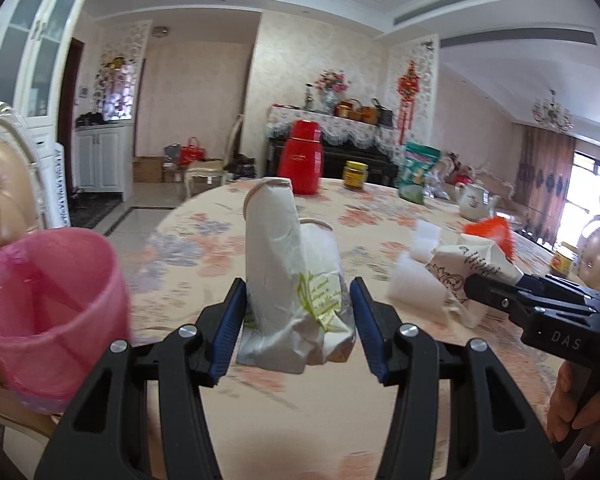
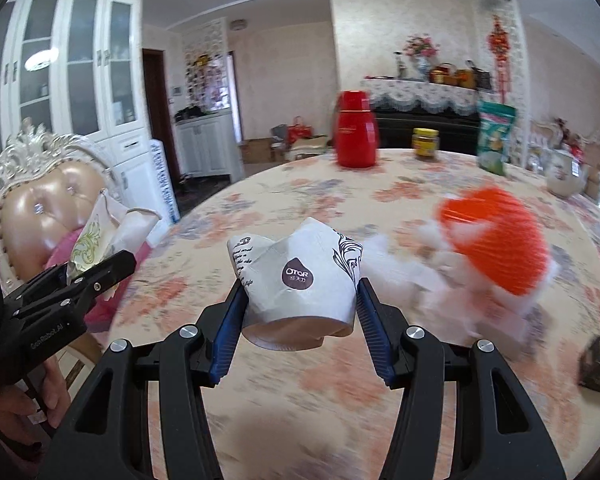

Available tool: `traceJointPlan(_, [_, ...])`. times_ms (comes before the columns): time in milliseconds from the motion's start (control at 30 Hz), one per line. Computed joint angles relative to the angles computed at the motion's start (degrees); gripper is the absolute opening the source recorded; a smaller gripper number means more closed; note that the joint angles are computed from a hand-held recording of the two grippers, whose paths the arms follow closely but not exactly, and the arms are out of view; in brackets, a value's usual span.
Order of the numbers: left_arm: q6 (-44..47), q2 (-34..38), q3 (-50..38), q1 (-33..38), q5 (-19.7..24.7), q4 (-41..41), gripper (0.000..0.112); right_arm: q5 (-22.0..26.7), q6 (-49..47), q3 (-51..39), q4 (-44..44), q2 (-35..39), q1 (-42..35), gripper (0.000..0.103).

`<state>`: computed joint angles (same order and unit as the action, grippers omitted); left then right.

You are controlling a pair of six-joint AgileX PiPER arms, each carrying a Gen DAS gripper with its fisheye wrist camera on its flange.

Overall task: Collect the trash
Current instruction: 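Carry the paper cup and wrapper to the pink bin with both tools, then open both tools over the pink bin to drop the cup and wrapper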

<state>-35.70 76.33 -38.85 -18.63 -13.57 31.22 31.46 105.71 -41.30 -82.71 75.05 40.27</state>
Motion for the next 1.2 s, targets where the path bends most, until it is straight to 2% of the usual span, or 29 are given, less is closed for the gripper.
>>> traceJointPlan(200, [-13.8, -2.5, 1.8, 12.2, -2.8, 17.0, 0.051, -5.6, -2.8, -11.0, -1.1, 10.8, 0.7, 0.053])
traceJointPlan(367, [-23.3, -3.0, 1.0, 24.3, -7.0, 29.0, 0.052, -10.3, -12.8, -22.6, 4.1, 20.0, 1.4, 0.053])
traceJointPlan(467, [-29.0, 0.0, -2.2, 31.4, -9.5, 36.1, 0.052, -12.1, -23.9, -30.7, 12.1, 25.7, 1.8, 0.053])
traceJointPlan(567, [-30.9, 2.4, -4.7, 35.9, -10.2, 38.9, 0.052, -12.9, -35.3, -38.3, 21.4, 30.7, 2.0, 0.053])
traceJointPlan(700, [-34.9, 6.6, -9.5, 40.5, -10.6, 44.3, 0.052, -13.7, -53.6, -49.4, 38.8, 37.9, 1.5, 0.053])
traceJointPlan(767, [-39.3, 9.7, -13.1, 41.0, -10.6, 48.7, 0.052, -12.8, -64.3, -55.6, 49.1, 41.6, 1.2, 0.053])
traceJointPlan(900, [-42.7, 15.9, -18.8, 41.7, -9.6, 53.8, 0.052, -8.6, -78.4, -68.7, 61.4, 49.8, 1.0, 0.053])
traceJointPlan(1133, [-46.9, 21.6, -24.2, 42.9, -9.4, 57.3, 0.052, -0.1, -91.6, -88.6, 75.2, 61.2, -0.2, 0.054])
traceJointPlan(1200, [-46.7, 21.9, -24.3, 42.9, -8.2, 56.0, 0.066, 1.5, -94.0, -92.7, 77.8, 63.5, -0.4, 0.062])
